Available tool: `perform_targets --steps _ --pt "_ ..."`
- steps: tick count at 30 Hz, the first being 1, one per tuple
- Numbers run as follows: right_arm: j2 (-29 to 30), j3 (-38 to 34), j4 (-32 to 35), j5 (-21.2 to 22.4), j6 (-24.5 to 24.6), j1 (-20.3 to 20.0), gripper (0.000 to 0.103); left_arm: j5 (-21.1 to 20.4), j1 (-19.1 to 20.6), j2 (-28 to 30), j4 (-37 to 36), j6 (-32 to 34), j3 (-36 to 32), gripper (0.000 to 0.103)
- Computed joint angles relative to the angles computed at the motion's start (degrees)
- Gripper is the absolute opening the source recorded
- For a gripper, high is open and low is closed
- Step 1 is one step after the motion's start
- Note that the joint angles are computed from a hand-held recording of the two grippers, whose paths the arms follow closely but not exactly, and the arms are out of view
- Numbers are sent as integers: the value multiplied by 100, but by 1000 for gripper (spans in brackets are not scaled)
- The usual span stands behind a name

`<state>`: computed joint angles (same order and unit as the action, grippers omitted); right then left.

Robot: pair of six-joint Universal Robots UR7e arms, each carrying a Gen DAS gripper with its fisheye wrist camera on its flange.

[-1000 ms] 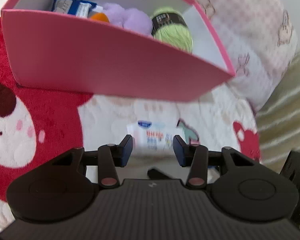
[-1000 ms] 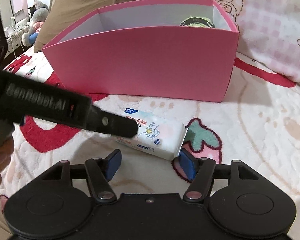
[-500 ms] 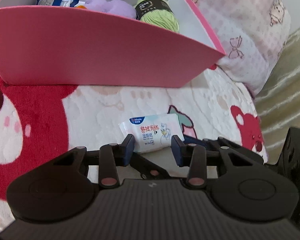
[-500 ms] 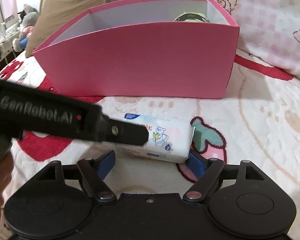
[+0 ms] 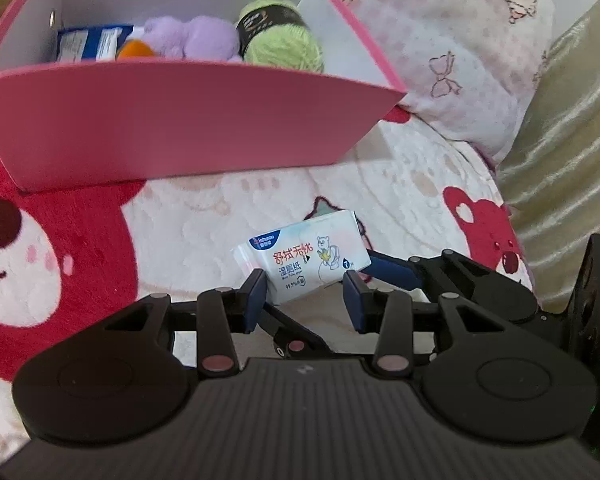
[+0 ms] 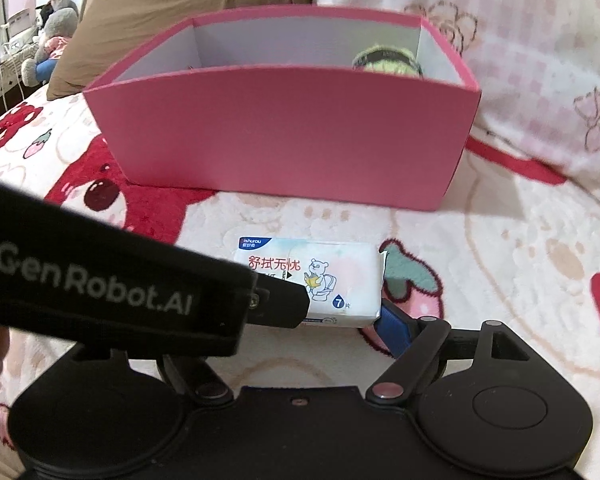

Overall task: Organize objects
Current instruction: 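Lift the wet-wipe pack with the left tool and carry it over the pink box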

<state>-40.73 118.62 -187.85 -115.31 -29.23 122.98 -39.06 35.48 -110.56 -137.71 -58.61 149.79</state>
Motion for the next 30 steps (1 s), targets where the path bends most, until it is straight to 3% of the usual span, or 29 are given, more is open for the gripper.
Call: perform_targets --steps 16,25,30 --pt "-450 260 -389 113 -362 500 83 381 -1123 -1045 2409 -1187 -403 39" --pt "-542 155 -381 33 -501 659 83 401 -1296 -1160 2529 -1362 -584 41" --pt "-575 116 -298 -20 -328 726 83 383 -1383 -1202 2830 -1448 -743 41"
